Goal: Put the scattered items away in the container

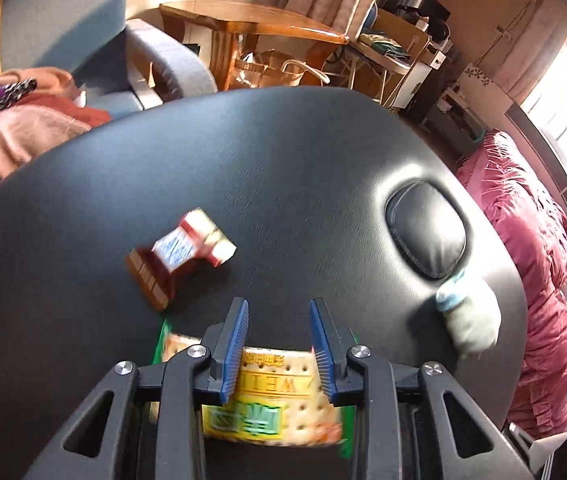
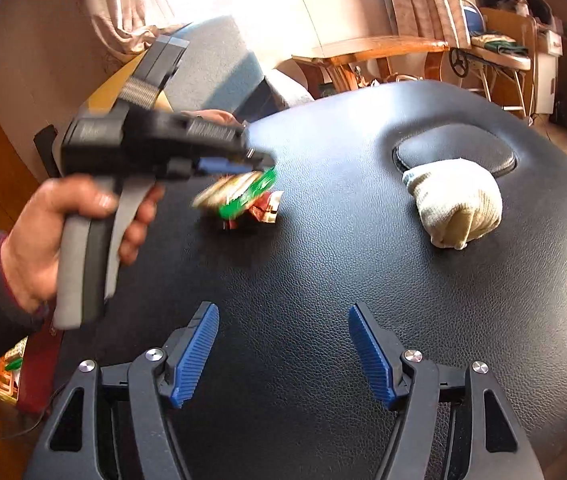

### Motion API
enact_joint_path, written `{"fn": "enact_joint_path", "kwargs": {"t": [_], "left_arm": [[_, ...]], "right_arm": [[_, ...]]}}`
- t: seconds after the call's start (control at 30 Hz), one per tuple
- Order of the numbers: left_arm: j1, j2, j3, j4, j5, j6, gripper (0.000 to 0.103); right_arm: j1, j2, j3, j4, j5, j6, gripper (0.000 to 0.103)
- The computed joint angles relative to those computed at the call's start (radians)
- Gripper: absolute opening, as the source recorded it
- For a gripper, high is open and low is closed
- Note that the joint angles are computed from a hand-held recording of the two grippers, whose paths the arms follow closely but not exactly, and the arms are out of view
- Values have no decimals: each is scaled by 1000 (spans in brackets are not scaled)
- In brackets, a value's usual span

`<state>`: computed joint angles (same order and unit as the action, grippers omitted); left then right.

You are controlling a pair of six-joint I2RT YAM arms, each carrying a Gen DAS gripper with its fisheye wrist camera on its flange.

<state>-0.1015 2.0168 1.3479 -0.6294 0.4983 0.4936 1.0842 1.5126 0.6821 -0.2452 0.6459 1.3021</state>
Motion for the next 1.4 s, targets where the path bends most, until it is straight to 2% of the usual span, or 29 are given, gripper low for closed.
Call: {"fn": "enact_joint_path", "kwargs": {"t": [0.17,0.3,0.43,0.53,0.6,0.67,0.77,0.87,1.0,1.1,1.2,1.27,1.4], "left_arm": [[144,-99,-168,17,17,66,31],[319,-189,-305,1,55,110,31],[506,-284,-405,-51,114,230,32],[631,-353,-467,-100,145,384,32],[706,-387,-486,-157,158,506,32],[769,-404,-490,-221,161,626,32],[838,-392,-469,-312,159,751,33],[851,-380,-461,-342,149,773,33],[853,-365,-452,-361,139,771,33],[842,-375,-455,-357,144,758,33],[841,-381,-455,-364,145,758,33],[842,-384,-456,-369,144,761,33],[843,-415,-470,-379,150,785,33]], "right_arm": [[33,7,9,-33,14,56,69],[47,13,4,-27,6,93,69],[8,31,21,0,-17,36,69],[-53,50,66,22,-15,-125,69],[-107,68,102,70,-31,-282,68],[-174,116,166,100,-77,-452,67],[-265,208,273,102,-199,-644,63],[-328,285,363,62,-302,-752,63],[-385,366,454,-13,-397,-821,62],[-397,400,486,-47,-441,-857,52],[-388,411,506,-85,-429,-875,46],[-378,410,508,-103,-415,-871,34],[-342,376,453,-95,-369,-807,34]]}}
